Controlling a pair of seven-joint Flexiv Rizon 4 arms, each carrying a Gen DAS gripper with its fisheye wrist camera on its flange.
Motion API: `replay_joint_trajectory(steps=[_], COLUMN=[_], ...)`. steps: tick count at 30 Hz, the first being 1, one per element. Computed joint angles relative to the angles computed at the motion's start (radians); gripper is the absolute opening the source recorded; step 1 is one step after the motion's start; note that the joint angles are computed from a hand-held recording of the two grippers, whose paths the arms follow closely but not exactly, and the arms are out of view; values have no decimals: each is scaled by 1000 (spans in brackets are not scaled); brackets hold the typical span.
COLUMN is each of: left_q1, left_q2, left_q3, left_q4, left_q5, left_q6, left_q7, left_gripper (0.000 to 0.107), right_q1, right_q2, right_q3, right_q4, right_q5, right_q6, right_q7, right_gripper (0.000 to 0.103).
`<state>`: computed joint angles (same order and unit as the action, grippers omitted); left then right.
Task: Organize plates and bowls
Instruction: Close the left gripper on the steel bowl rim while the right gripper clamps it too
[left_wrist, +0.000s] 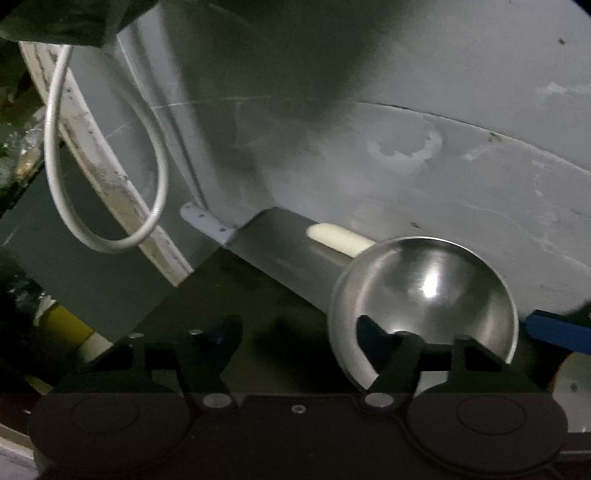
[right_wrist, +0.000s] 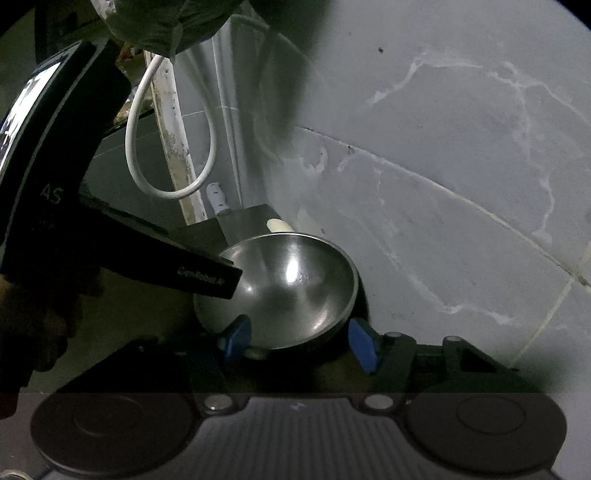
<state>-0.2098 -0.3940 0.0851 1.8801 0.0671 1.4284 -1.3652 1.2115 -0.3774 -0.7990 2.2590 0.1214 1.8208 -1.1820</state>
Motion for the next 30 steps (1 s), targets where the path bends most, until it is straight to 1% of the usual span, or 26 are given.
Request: replay_joint_trajectory(steps=[2,5,6,7,8,9,10,11,13,15,18,19,22,25,28,30], left_q1=[26,55,65,77,85,91,95,80,65,65,67,71,89,96,89,74], left_q2=[5,7,9,11,15,17,20,21,23,33,55,67,101,143,195,232], left_q3=[-36,-79,-93,-110,-122,-135,-143,-127,-109,-109,-108,-112,-131,-139,-133,-115], left_q4=[9,22,31,40,49,61,70,73,76,91,116,132,171,211,252,270], left_q5=[-29,-80,-99,-122,-140,-158,-173,-170,-162,-169,-175,-178,-206,-225,-230,-213], left_q6=[-20,-47,-45,-46,-45,-38,-30,-23,-17,-8,-1,7,23,42,59,57], left_q7=[30,66,78,93,106,119,127,115,107,107,109,114,134,153,158,145], left_gripper=[46,34,31,26,22,19,16,16,15,14,14,14,15,15,15,15], right_q1=[-21,-85,-110,-129,-149,-179,-208,-229,-257,-299,-386,-394,-402,-393,-349,-305], right_q2=[9,15,17,17,19,22,24,22,24,29,39,42,52,80,120,153], right_q3=[22,83,106,123,141,170,199,218,241,281,376,389,418,430,410,386], right_q4=[-5,-22,-26,-29,-31,-33,-36,-39,-40,-43,-36,-30,-15,3,25,41], right_q5=[-1,-20,-28,-36,-46,-56,-65,-73,-85,-92,-96,-88,-48,-6,50,92], right_q6=[-10,-19,-20,-23,-27,-30,-30,-25,-23,-21,13,29,74,96,107,112], right_q7=[11,35,42,50,55,61,68,74,76,83,83,75,37,-9,-64,-104], right_gripper=[63,62,59,57,53,51,50,49,43,36,36,36,36,36,36,36])
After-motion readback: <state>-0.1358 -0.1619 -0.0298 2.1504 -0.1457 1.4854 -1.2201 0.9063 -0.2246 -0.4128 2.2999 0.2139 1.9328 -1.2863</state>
